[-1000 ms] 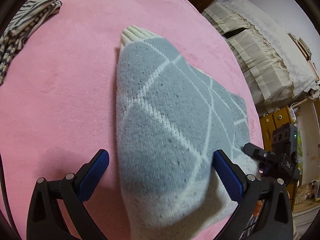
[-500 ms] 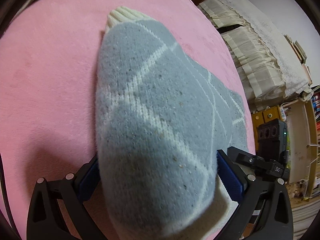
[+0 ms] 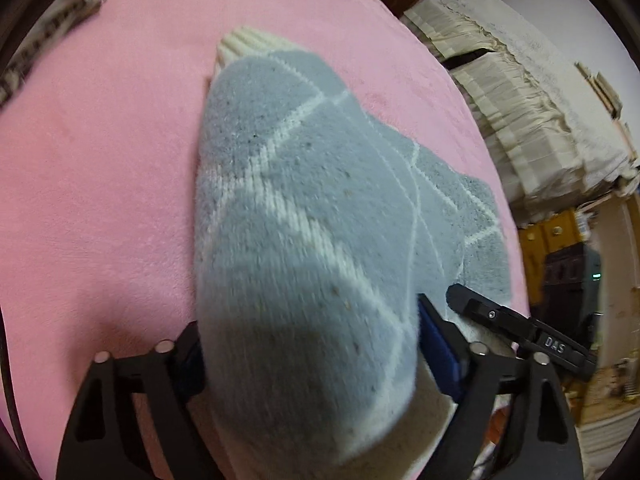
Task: Fold small clothes
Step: 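Carry the sweater with both tools onto the striped garment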
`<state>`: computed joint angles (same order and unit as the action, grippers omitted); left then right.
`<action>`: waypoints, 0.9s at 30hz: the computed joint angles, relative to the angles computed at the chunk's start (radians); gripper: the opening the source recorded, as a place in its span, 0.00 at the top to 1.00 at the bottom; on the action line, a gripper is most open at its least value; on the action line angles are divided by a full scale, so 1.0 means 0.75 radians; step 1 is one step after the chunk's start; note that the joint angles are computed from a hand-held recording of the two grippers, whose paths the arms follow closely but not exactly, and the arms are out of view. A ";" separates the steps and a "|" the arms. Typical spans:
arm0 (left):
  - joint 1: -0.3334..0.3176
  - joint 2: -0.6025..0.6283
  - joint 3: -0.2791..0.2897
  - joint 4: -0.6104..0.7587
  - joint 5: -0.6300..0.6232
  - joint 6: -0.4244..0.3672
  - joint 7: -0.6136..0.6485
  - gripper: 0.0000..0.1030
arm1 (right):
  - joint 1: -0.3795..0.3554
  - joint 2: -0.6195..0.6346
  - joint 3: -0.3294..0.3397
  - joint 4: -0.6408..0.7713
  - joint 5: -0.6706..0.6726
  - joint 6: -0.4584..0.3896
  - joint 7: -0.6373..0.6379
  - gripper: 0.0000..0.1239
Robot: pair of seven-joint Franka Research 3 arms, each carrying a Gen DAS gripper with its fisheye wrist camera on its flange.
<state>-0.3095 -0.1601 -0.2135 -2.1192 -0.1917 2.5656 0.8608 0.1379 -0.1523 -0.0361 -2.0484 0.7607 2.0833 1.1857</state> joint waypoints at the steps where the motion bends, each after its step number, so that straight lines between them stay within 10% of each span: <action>1: 0.015 0.001 -0.027 0.027 0.102 -0.035 -0.068 0.24 | 0.004 -0.026 0.014 -0.017 -0.029 0.036 0.011 0.57; 14: 0.003 -0.239 -0.030 0.084 0.334 -0.331 -0.180 0.35 | 0.130 -0.278 0.073 -0.094 -0.157 0.118 0.139 0.62; 27: 0.218 -0.578 0.265 0.154 0.383 -0.628 0.293 0.35 | 0.392 0.098 0.255 0.466 -0.105 0.279 0.386 0.62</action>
<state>-0.1463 -0.5937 -0.0149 -2.0039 0.0953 2.0943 1.0808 0.4318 -0.0791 0.1552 -1.6986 0.6820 2.2926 1.4753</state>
